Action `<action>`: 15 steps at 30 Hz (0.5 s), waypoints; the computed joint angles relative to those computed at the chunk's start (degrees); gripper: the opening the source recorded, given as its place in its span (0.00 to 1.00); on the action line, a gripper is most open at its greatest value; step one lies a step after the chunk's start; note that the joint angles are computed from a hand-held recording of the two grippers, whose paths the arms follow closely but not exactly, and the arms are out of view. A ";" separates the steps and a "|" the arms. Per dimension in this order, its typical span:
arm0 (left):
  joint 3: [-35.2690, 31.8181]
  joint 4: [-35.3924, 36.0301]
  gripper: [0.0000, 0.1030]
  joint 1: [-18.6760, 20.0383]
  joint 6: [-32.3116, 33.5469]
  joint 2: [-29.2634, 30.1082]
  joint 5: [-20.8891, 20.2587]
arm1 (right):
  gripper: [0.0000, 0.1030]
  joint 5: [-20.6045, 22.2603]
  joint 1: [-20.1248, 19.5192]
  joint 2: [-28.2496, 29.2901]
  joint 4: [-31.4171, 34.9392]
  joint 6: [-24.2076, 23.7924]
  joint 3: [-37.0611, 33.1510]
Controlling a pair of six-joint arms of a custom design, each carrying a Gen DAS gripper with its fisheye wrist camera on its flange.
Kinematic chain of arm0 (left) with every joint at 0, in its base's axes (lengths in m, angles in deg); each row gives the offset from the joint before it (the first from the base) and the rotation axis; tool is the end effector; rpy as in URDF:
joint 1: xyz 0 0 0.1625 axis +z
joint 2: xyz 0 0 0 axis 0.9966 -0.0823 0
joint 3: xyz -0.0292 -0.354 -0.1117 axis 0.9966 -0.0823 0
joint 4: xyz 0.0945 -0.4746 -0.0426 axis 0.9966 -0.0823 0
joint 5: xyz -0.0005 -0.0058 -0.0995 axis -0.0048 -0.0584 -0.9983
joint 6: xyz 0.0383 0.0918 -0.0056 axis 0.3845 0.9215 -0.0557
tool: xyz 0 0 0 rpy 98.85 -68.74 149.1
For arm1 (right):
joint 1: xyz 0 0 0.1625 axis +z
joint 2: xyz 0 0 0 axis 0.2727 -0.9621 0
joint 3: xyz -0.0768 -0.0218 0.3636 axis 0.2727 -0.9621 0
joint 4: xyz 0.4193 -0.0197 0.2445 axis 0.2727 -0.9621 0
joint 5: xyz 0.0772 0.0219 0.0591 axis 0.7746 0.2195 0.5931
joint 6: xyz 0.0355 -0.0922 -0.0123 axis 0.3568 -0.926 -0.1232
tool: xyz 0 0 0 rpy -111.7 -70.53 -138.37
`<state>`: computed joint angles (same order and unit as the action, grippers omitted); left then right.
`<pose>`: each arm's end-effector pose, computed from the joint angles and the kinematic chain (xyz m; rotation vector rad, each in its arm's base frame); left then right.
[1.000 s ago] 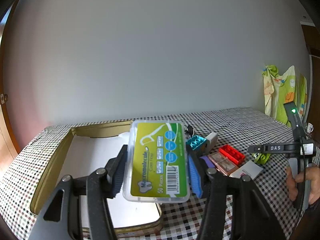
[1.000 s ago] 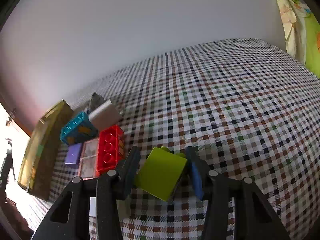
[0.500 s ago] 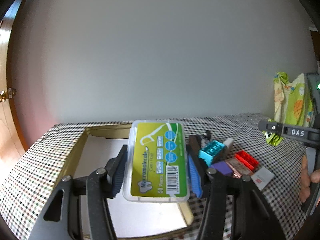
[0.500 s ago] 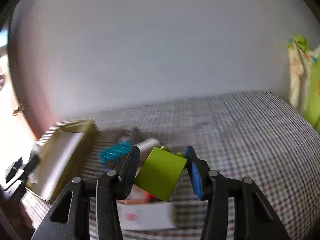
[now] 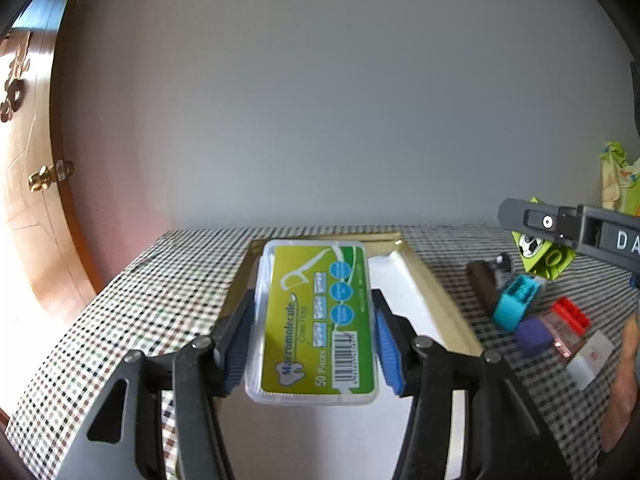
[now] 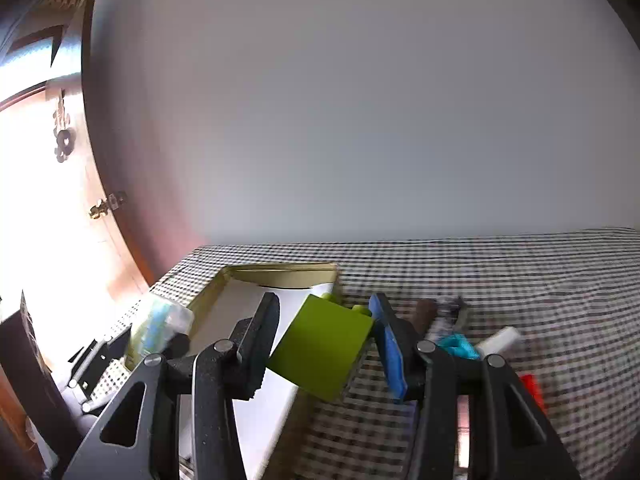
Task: Organize rigid objects
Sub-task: 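Carry both held items over the tin tray and open both tools to drop them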
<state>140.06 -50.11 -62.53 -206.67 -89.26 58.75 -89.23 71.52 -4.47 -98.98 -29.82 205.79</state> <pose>-0.2420 -0.3511 0.0281 0.0718 1.7665 -1.3707 0.1278 -0.4792 0.1507 1.1633 -2.5352 1.0483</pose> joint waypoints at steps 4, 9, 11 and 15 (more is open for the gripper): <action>1.62 -3.18 0.52 1.04 2.40 -1.78 -0.83 | 0.48 -2.34 2.12 4.21 -1.81 2.01 -1.09; 2.01 -7.39 0.52 1.88 5.55 -1.73 -0.75 | 0.48 -4.44 3.66 9.88 -4.40 3.41 -3.02; 2.12 -8.22 0.52 1.79 6.06 -1.78 -0.75 | 0.48 -5.24 3.92 11.46 -5.26 2.49 -3.45; 2.22 -9.43 0.52 2.15 6.66 -2.35 -1.00 | 0.48 -6.64 3.58 13.72 -5.79 1.27 -4.10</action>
